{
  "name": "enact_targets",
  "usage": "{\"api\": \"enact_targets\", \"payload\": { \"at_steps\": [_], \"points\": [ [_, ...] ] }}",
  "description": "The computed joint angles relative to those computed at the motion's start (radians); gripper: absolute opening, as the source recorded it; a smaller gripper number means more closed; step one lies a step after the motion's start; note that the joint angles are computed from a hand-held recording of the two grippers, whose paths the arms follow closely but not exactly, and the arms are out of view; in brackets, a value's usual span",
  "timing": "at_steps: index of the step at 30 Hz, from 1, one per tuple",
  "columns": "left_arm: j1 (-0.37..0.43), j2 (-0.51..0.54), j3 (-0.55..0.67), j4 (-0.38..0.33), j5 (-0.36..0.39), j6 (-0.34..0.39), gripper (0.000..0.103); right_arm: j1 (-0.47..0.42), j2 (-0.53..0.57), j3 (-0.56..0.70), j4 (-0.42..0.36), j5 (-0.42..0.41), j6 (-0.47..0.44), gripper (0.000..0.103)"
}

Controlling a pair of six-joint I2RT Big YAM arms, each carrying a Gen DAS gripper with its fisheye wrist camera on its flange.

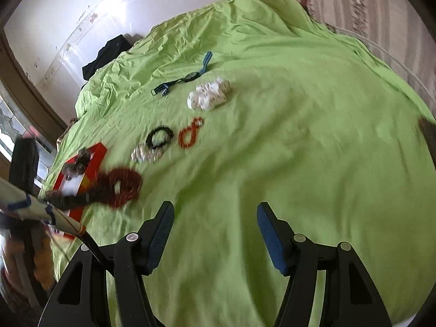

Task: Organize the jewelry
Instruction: 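Move both open tools back toward the remaining jewelry, then grasp the red polka-dot scrunchie with the left tool while the right tool grasps the red bead bracelet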

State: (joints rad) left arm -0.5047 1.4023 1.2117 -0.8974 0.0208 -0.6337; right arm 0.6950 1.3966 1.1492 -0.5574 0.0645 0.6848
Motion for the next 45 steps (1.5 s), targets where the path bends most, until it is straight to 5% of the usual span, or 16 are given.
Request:
{"api": "enact_targets", "payload": {
  "at_steps": [5,13,20,34,36,37,45],
  "points": [
    [0.049,-0.032,-0.062,0.083,0.029,-0.009,0.049,-0.061,0.153,0.189,-0.039,-0.012,-0.065,0.068],
    [0.050,-0.003,-0.059,0.138,0.076,0.022,0.051,-0.125,0.365,0.434,-0.108,-0.057,-0.010,0.067],
    [0.044,0.016,-0.061,0.157,0.083,0.031,0.051,-0.085,0.369,0.426,-0.037,-0.200,-0.019,0.052],
    [0.034,0.035,-0.071,0.180,0.092,-0.013,0.051,-0.048,0.480,0.516,-0.157,-0.034,-0.123,0.025],
    [0.034,0.036,-0.065,0.164,0.086,-0.028,0.033,-0.043,0.494,0.537,-0.174,-0.014,-0.143,0.009],
    [0.035,0.035,-0.062,0.156,0.095,-0.030,0.012,-0.044,0.494,0.542,-0.180,-0.021,-0.144,0.009],
    [0.005,-0.085,-0.094,0.131,0.068,-0.059,0.010,-0.029,0.336,0.414,-0.108,-0.042,-0.106,0.009]
  ]
}}
